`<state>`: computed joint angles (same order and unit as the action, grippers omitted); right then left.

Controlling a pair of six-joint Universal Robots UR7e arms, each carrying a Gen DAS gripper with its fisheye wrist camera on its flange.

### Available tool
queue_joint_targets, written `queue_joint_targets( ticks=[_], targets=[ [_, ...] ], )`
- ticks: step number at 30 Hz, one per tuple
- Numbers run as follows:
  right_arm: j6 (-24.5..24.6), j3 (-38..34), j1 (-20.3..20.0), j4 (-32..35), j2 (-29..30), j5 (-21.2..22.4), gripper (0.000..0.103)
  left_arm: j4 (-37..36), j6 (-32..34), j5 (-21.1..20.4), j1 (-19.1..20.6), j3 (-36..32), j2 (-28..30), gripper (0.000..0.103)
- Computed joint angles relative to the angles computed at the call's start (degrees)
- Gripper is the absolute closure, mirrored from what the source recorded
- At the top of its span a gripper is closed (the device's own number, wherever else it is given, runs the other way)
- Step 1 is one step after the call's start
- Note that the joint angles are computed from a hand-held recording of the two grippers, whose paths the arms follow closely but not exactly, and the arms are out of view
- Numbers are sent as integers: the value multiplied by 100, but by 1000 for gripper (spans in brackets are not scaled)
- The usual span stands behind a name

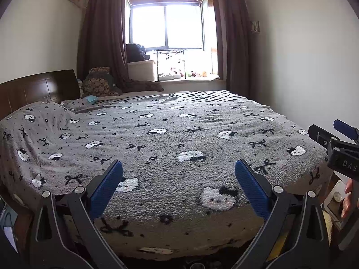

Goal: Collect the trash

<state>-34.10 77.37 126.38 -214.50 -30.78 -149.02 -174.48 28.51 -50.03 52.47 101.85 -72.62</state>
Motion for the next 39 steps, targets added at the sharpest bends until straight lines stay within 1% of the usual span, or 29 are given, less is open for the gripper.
queue_joint_targets(
  ticks=[39],
  targets=[
    [93, -42, 13, 119, 40, 52, 3, 41, 15, 5, -2, -19, -24, 8]
  ],
)
